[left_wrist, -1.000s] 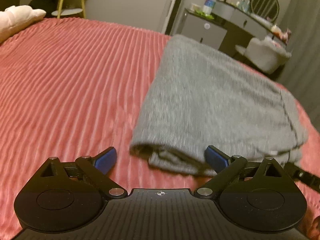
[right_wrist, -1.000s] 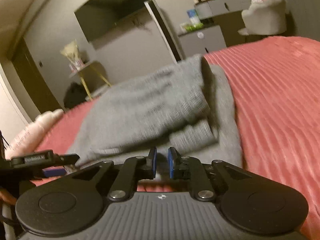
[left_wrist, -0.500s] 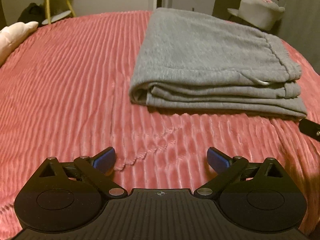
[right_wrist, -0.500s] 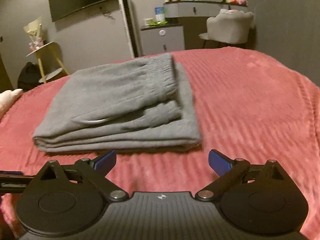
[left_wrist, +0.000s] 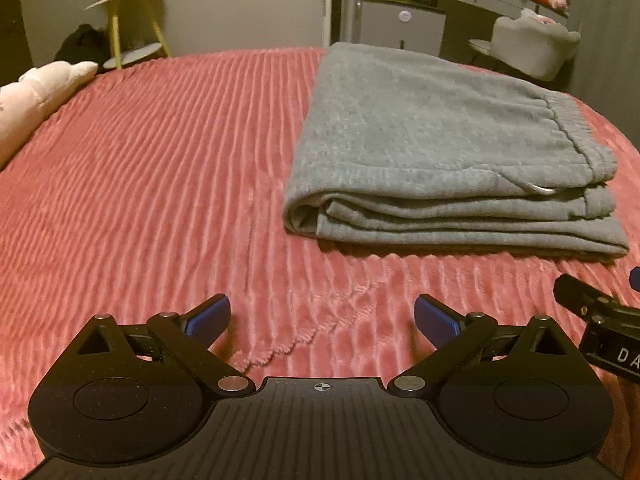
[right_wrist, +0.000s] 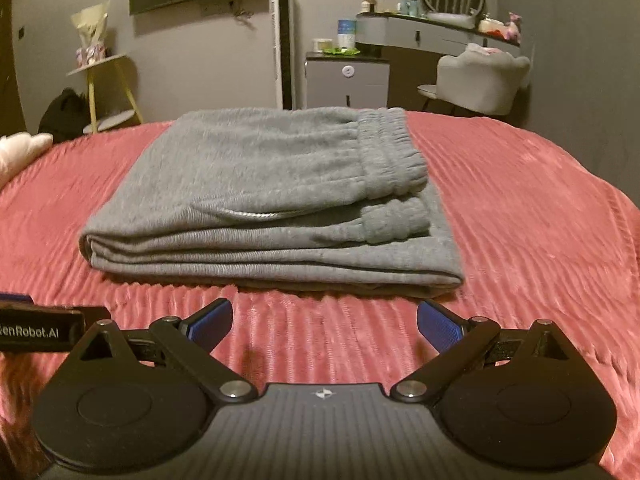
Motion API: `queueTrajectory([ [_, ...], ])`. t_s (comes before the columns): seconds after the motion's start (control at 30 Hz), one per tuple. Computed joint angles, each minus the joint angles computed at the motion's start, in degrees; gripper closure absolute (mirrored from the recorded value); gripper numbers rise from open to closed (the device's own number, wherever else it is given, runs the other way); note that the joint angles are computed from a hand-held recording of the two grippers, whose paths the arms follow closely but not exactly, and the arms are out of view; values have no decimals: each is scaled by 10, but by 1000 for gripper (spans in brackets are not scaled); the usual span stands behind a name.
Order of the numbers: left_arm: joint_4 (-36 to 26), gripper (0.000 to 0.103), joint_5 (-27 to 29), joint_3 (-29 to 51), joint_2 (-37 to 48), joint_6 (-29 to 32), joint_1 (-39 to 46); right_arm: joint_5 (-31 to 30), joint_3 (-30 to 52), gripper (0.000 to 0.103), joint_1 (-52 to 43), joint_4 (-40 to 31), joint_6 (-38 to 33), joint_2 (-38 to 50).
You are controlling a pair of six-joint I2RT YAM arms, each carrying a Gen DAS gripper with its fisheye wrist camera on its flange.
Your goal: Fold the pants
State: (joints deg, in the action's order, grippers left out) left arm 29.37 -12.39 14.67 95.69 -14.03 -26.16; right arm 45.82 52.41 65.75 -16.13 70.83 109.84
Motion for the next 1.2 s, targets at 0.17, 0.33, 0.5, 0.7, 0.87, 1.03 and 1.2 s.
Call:
queueTrajectory([
  [0.17, 14, 2, 3, 22, 44, -3, 5, -12, -13, 4, -18, 27, -7, -1],
  [0.33, 36, 2, 1, 32, 73, 0, 1, -17, -25, 4, -27, 46, -9, -4],
  [0.5, 62, 2, 9, 28, 82, 11, -3, -16, -22, 4, -32, 38, -12, 0],
  [0.7, 61, 2, 11, 28, 84, 13, -4, -13, -22, 4, -31, 33, -6, -1],
  [0.87, 53, 2, 18, 24, 75, 14, -2, -11, -19, 4, -28, 25, -5, -1],
  [1.03, 54, 2, 14, 19, 71, 19, -9, -8, -19, 4, -25, 19, -3, -4],
  [1.2, 48, 2, 11, 23, 73, 18, -11, -6, -13, 4, -23, 9, 0, -1],
])
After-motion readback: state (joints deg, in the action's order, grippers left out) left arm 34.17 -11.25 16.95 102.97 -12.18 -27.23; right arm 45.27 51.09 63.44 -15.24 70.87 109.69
